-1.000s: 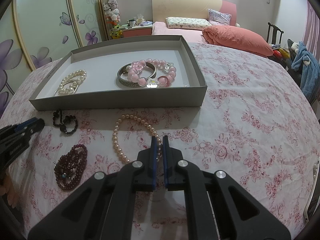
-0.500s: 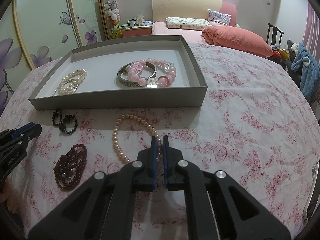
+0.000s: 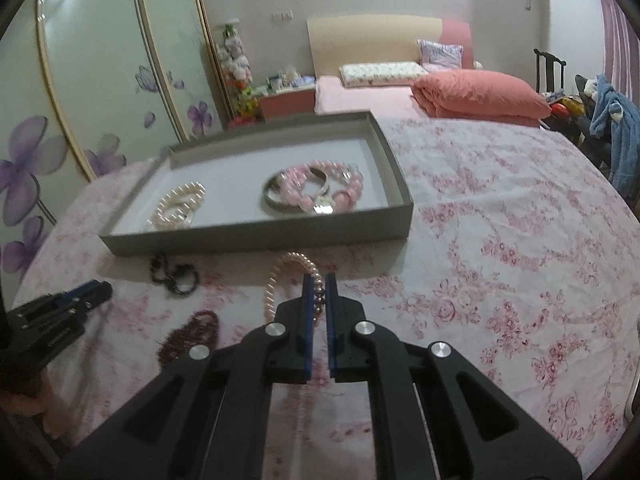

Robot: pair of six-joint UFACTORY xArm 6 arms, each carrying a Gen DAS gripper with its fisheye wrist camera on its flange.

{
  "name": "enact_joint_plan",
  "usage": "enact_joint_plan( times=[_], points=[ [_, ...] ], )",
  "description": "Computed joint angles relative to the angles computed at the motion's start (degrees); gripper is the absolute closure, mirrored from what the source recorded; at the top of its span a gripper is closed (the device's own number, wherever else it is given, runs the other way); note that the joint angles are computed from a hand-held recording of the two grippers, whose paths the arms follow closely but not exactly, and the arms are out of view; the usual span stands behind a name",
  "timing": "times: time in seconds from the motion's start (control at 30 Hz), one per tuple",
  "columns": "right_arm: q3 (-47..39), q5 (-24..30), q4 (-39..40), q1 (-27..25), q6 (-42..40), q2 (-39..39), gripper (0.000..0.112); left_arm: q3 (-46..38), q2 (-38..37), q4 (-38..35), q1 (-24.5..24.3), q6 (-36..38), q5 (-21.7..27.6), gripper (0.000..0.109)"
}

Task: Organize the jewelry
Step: 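Close the left gripper on the silver ring while the right gripper grasps the pink pearl bracelet, then carry the ring and pink pearl bracelet into the tray and open both grippers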

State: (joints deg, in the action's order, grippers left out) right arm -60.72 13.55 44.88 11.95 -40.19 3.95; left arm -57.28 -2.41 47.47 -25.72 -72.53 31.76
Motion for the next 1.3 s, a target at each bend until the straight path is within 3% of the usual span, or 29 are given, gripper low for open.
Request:
enact_joint_plan(
  times=[0.2, 1.0, 1.3],
  points=[
    [1.41, -0.83, 12.05, 1.66, -9.76, -3.35, 0.106, 0.67, -1.43, 5.35, -0.75, -4.82, 0.52, 0.086],
    [4.06, -5.95, 30.11, 6.83, -24.51, -9.28, 0.106, 0.23, -4.93, 26.18, -6.46, -19.77, 7.86, 0.086],
    [2.88, -10.37, 42.66, 9.06, -37.0, -10.42, 0.106, -0.61, -4.81, 29.75, -7.6, -22.83, 9.54, 0.086]
  ],
)
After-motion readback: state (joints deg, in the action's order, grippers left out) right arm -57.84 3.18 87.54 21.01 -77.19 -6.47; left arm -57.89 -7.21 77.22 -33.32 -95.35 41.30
